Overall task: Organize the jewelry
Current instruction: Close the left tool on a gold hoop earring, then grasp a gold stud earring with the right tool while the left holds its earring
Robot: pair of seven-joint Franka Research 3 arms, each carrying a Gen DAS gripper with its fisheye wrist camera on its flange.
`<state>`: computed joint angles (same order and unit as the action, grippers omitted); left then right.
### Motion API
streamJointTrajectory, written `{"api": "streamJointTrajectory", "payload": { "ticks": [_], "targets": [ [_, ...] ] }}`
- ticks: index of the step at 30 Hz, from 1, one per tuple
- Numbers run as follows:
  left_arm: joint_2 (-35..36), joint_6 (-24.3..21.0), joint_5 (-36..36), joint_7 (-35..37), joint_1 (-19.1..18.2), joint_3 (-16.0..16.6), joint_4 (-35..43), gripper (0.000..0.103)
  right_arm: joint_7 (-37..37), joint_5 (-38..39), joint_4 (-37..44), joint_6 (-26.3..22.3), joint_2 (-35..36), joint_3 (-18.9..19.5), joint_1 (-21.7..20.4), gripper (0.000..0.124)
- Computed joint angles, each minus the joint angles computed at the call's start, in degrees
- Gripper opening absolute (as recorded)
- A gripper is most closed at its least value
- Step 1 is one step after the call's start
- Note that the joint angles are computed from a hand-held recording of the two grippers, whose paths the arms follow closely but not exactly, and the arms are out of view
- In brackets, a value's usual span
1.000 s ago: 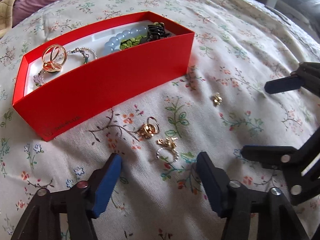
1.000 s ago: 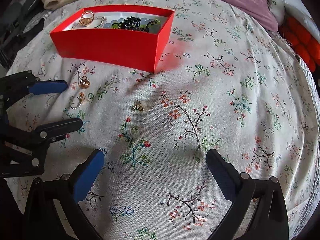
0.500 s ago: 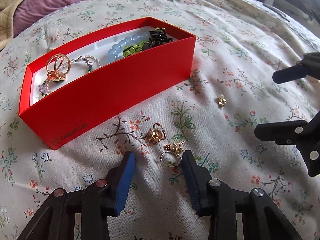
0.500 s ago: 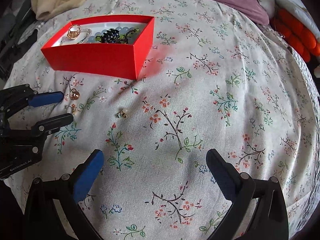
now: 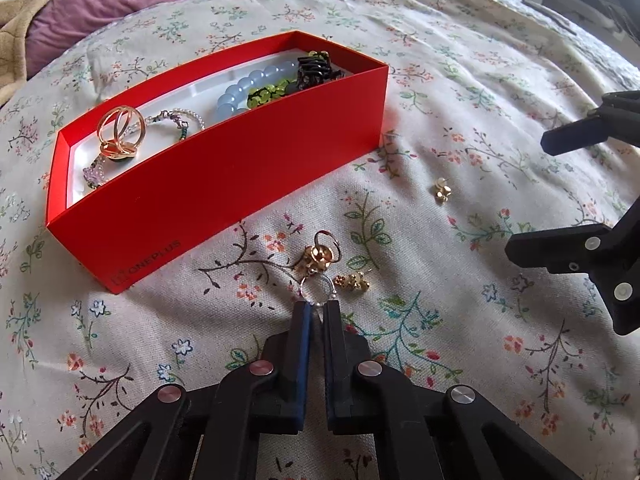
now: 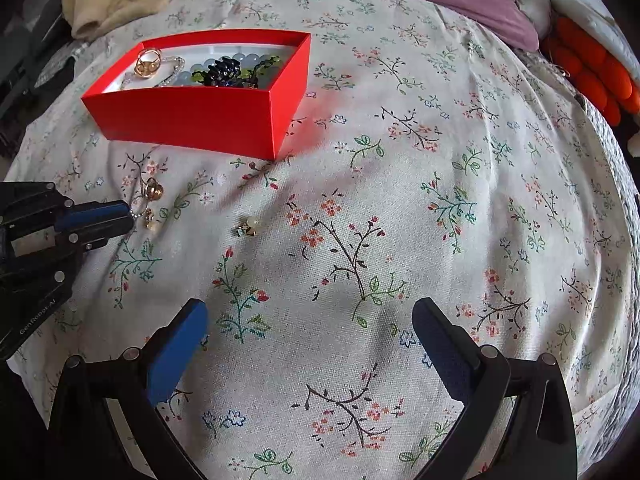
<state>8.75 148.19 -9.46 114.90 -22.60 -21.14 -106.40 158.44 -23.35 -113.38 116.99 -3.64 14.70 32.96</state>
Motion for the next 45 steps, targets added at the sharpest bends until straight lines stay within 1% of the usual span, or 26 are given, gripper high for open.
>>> {"api": "streamJointTrajectory", "payload": {
  "ticks": [3,4,6,8,12,15,16,17,19,22,23,24,30,37,40,45],
  "targets": [
    [-0.3,0.5,0.4,0.6,0.0,0.0,-0.4,0.004,0.2,0.0,0.0,0.1,0.0,0.0,0.0,0.102],
    [-0.3,0.7,0.8,0.2,-0.1,0.1,-0.4,0.012,0.3,0.0,0.1,0.1,0.1,0.0,0.0,0.102],
    [0.0,1.0,1.1,0.1,-0.2,0.1,-0.3,0.018,0.5,-0.1,0.1,0.2,0.1,0.0,0.0,0.102],
    [0.4,1.8,3.0,-1.4,-0.7,0.4,-0.1,0.028,0.7,0.0,-0.2,0.2,-0.2,0.0,0.1,0.102],
    [1.5,2.1,5.0,-2.5,-0.8,0.3,0.8,0.029,0.9,0.3,-0.7,0.5,-0.6,0.0,-0.1,0.102],
    [1.8,2.4,5.3,-2.3,-0.6,-0.1,0.9,0.027,0.9,0.2,-0.9,0.5,-1.0,0.1,-0.3,0.102],
    [1.7,2.7,5.3,-1.8,-0.6,-0.2,0.7,0.024,0.8,0.2,-1.0,0.6,-1.1,0.1,-0.4,0.102],
    [1.7,2.9,4.9,-0.8,-0.4,-0.5,0.5,0.018,0.8,0.2,-1.2,0.7,-1.2,0.1,-0.5,0.102],
    [1.5,2.8,4.5,0.2,-0.3,-0.8,0.3,0.012,0.8,0.2,-1.2,0.8,-1.3,0.1,-0.6,0.102],
    [1.2,2.5,4.1,0.4,-0.3,-0.7,0.2,0.008,0.8,0.0,-0.9,1.0,-1.3,0.2,-0.8,0.102],
    [1.1,2.4,3.7,0.5,-0.2,-0.7,0.2,0.001,0.8,-0.2,-0.8,1.0,-1.2,0.3,-0.8,0.102],
    [1.0,2.1,3.4,0.5,-0.2,-0.7,0.2,0.000,0.8,-0.4,-0.6,1.1,-1.2,0.3,-0.8,0.102],
    [-0.3,1.2,1.6,1.3,0.1,-0.4,-0.7,0.000,0.6,-1.1,0.7,2.0,0.1,0.3,-0.5,0.102],
    [-2.7,1.3,0.5,1.1,0.2,0.6,-2.5,0.000,-0.9,-2.6,3.8,3.8,3.3,-0.4,0.6,0.102],
    [-3.3,1.0,1.5,-0.8,0.2,1.3,-2.8,0.000,-1.8,-3.1,5.2,4.9,4.8,-0.9,1.2,0.098],
    [-3.5,-0.2,5.7,-5.5,0.5,2.6,-2.8,0.000,-3.7,-4.1,8.8,5.8,8.3,-2.0,2.6,0.084]
  ]
}}
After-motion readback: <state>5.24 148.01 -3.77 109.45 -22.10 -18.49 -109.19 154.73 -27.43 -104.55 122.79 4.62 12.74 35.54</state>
